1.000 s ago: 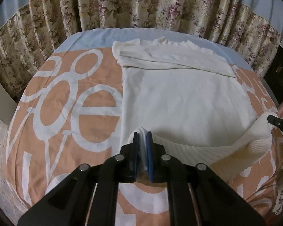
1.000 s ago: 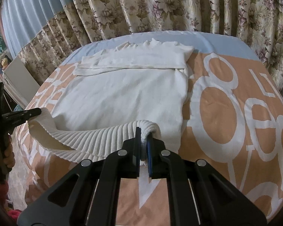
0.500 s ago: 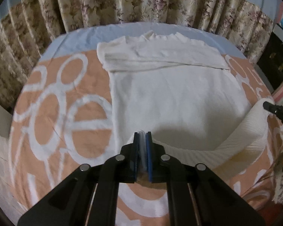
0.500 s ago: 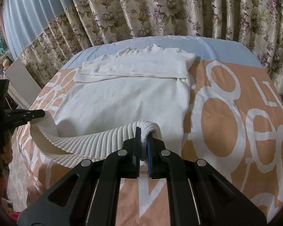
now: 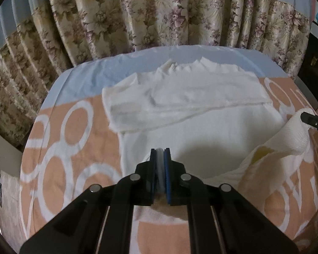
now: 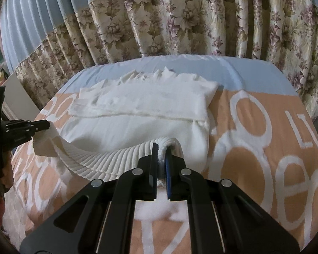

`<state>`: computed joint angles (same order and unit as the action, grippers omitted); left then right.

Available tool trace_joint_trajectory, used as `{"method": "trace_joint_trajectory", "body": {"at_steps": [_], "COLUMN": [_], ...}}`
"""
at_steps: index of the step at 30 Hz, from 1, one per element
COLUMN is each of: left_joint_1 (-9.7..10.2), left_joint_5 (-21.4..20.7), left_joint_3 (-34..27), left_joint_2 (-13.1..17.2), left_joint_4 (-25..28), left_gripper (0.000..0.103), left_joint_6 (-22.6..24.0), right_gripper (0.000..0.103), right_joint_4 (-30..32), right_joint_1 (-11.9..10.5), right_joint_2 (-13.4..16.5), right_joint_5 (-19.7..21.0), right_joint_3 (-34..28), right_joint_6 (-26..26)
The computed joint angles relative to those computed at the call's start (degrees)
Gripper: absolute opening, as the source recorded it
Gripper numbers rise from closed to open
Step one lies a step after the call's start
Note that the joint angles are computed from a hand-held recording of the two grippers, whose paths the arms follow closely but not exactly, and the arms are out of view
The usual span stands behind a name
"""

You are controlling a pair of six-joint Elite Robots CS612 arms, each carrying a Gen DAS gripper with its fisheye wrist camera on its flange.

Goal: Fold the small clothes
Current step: 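Lift the held hem with both grippers and fold it toward the collar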

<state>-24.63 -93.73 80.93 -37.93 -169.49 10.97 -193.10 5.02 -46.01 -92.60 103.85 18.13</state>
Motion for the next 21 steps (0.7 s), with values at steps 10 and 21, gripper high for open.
{"method": "trace_joint_trajectory", "body": {"at_steps": [10, 21], "left_joint_1": [0.01, 0.92], "left_joint_5": [0.3, 0.8], "left_joint_3": [-11.3, -24.9], "left_joint_2": [6.0, 13.3], "left_joint_4": [1.3, 6.5], "left_gripper": [0.007, 0.007], "left_joint_6": [-1.6, -4.3], "right_gripper": [0.006, 0.006], "right_joint_4": [0.3, 5.4], "right_joint_1": [-2.2, -4.5], "right_joint_2": [2.9, 7.5], "right_joint_5": [-1.3, 0.1], "right_joint_3": [-6.4, -15.2], "right_joint_6": [-0.4, 1.3]}}
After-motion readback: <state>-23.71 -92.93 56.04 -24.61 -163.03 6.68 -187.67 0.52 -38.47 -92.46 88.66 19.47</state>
